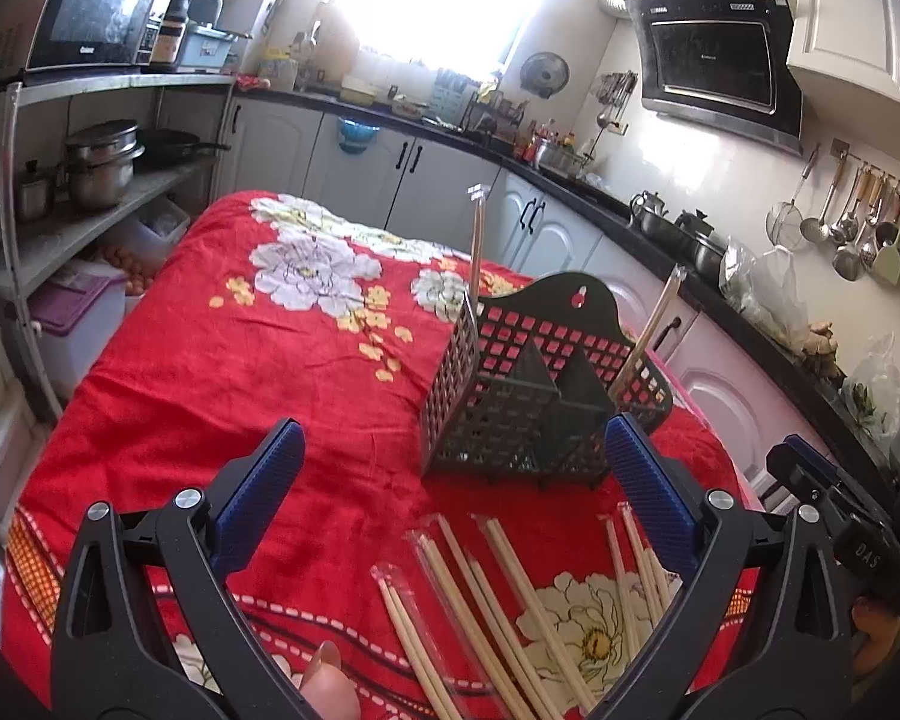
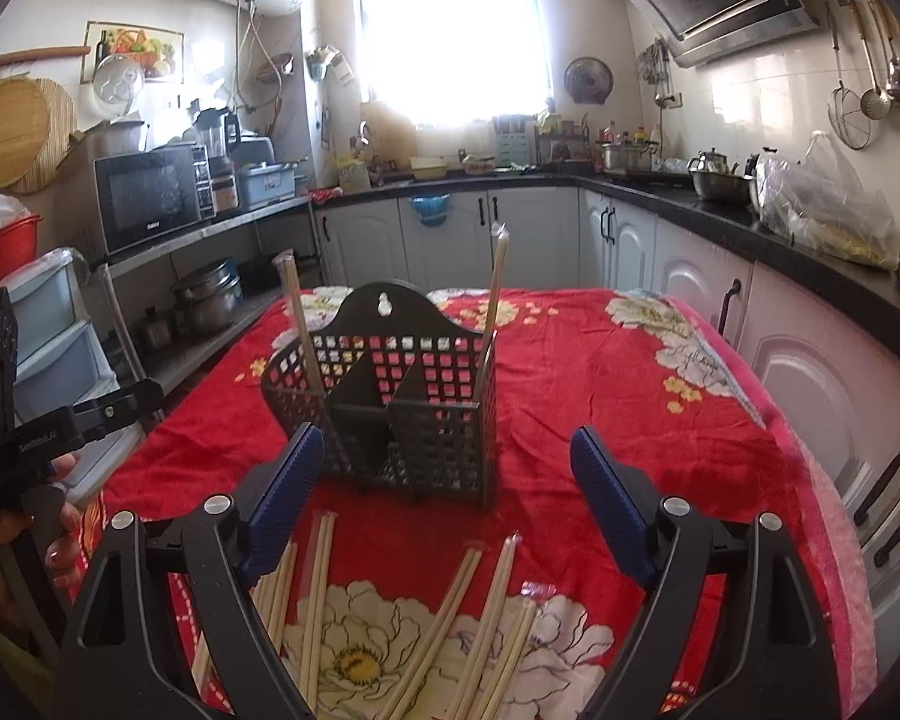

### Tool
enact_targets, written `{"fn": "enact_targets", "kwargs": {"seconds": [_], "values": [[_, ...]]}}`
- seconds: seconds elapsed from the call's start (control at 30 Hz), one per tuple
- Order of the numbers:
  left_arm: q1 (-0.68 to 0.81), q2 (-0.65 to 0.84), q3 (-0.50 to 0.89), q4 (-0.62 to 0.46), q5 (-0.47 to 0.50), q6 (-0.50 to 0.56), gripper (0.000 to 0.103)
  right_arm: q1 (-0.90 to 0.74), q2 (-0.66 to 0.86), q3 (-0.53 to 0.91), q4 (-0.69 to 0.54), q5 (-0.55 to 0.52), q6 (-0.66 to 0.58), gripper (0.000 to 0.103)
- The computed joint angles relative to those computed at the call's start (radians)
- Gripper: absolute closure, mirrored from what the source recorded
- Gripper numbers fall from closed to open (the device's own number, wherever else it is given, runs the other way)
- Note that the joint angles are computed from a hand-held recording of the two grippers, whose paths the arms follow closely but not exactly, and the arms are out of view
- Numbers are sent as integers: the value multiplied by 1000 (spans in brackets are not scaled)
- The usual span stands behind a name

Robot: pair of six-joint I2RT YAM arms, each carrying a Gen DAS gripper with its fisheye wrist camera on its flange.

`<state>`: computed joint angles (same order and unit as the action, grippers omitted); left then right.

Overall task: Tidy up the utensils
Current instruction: 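Move both tools back down toward the remaining wrapped chopsticks, then close the left tool on a wrapped chopstick while the right tool grasps another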

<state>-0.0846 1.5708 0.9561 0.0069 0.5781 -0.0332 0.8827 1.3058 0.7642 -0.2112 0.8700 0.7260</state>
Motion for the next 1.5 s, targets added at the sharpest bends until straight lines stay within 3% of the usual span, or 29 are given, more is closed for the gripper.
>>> {"fn": "enact_targets", "kwargs": {"seconds": [0.23,0.37,0.53,0.6,0.63,0.7,0.9,1.27,1.5], "values": [[-3,24,1,-49,12,18,12,8,43,-3,-6,-54,37,21],[-16,68,30,-118,39,41,36,-1,65,-5,-13,-101,55,22],[-42,138,67,-197,56,75,58,-38,103,-5,-15,-204,77,36],[-50,156,77,-217,65,90,75,-52,115,-14,-4,-242,80,44],[-55,169,82,-229,72,97,78,-56,122,-21,8,-254,81,47],[-62,187,89,-241,78,97,79,-71,135,-29,28,-296,81,55],[-84,236,133,-289,66,98,79,-124,195,-26,68,-409,99,62],[-90,447,352,-430,94,30,79,-232,280,11,99,-560,54,63],[-113,519,464,-493,58,19,79,-308,325,44,74,-642,33,62]]}}
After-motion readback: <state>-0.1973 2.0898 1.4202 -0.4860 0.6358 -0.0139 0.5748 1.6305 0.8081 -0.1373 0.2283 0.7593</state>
